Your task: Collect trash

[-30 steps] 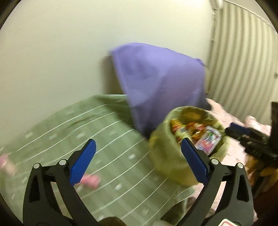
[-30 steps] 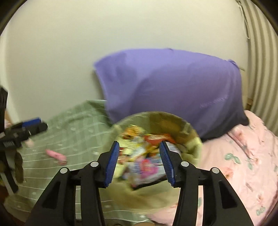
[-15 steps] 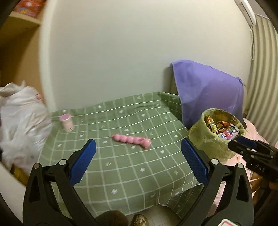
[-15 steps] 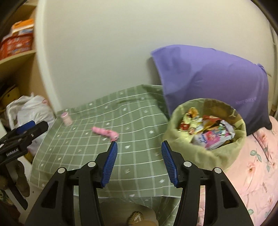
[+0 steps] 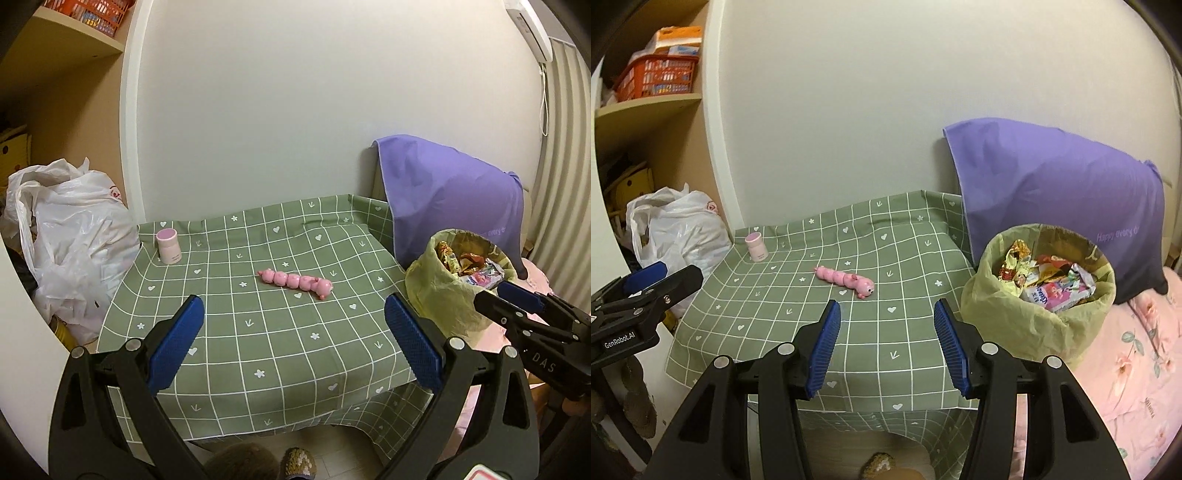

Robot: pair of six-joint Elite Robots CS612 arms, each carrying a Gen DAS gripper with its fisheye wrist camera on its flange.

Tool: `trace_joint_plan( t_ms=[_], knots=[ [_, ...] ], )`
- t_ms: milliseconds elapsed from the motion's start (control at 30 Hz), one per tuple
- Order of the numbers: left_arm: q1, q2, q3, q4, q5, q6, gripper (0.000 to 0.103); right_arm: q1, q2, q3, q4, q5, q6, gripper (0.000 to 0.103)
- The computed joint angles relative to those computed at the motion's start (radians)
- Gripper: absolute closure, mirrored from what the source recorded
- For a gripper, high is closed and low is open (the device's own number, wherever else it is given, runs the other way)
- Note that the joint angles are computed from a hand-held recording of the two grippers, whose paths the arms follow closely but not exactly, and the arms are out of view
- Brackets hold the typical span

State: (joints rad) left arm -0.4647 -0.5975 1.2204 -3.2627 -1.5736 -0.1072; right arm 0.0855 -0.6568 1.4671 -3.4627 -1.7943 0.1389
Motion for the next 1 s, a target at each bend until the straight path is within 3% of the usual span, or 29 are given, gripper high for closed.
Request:
trace_joint_plan(
  t_ms=[433, 1000],
  knots=[
    [-0.014, -0.016, 0.027, 0.000, 0.046, 0.025, 0.009, -0.010, -0.007, 0.030, -0.041, 0.018, 0.022, 0.053],
    [-0.015, -0.017, 0.029, 0.004, 0.038, 0.032, 0.009, -0.014, -0.007, 0.031, -0.041, 0.015, 0.031, 0.053]
  ],
)
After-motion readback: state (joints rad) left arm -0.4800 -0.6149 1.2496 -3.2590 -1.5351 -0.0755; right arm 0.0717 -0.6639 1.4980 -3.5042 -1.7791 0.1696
